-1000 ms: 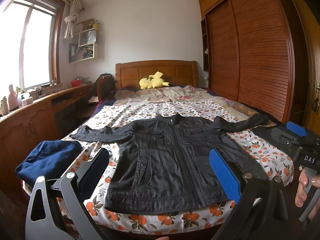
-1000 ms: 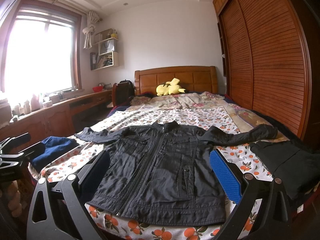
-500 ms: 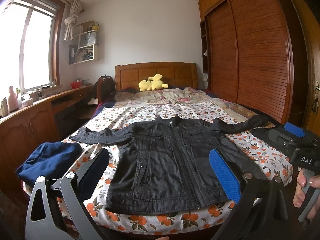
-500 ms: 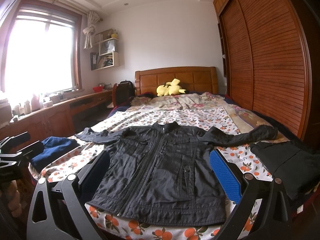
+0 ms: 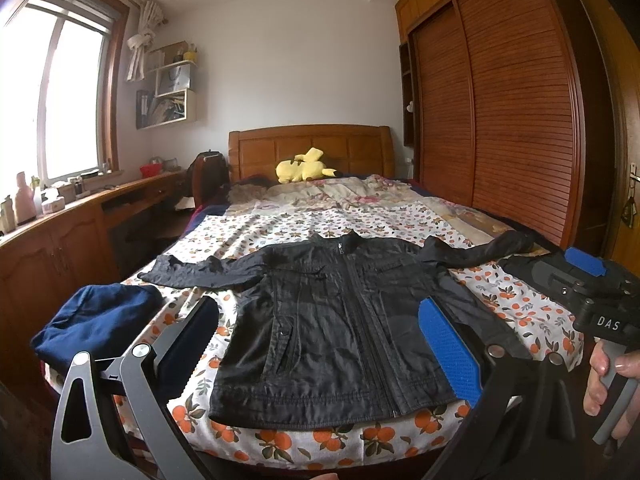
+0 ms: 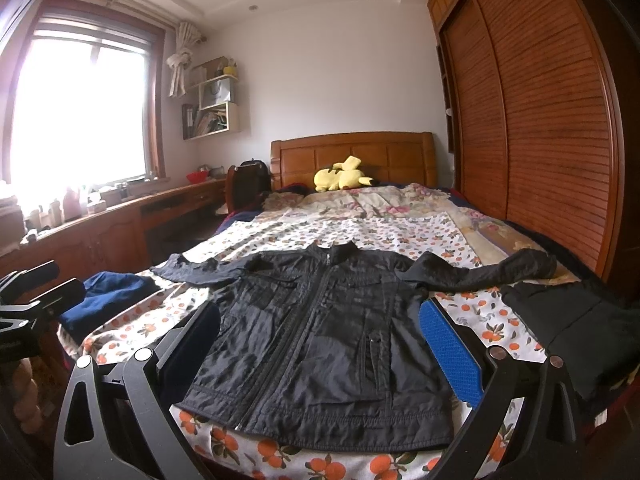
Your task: Fold large clothes
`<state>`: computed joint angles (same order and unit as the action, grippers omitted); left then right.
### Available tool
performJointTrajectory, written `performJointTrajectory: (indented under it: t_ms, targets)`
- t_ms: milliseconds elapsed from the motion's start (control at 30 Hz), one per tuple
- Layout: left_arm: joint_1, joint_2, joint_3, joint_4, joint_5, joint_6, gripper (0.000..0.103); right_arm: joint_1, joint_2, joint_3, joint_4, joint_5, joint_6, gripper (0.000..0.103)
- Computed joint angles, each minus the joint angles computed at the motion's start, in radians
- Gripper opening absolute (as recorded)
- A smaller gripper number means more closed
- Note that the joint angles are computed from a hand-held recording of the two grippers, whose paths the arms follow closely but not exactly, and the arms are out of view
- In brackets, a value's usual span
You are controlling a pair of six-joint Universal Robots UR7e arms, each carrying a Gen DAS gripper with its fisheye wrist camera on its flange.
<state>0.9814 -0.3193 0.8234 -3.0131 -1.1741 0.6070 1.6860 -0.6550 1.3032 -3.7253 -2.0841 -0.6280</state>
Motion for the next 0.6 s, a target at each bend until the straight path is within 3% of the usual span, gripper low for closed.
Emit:
performJointTrajectory:
  t_ms: [333,600]
  targets:
    - [0.03,0.096,-0.171,0.113,0.027,-0.013,0.101,-0.03,0.033,-0.06,0.078,0.008,0.011,0.097]
    - [0.067,0.237,-0.441,0.256,0.048,-0.013,0.101,-0.056,0.083,-0.151,0.164,0.052,0.003,0.097]
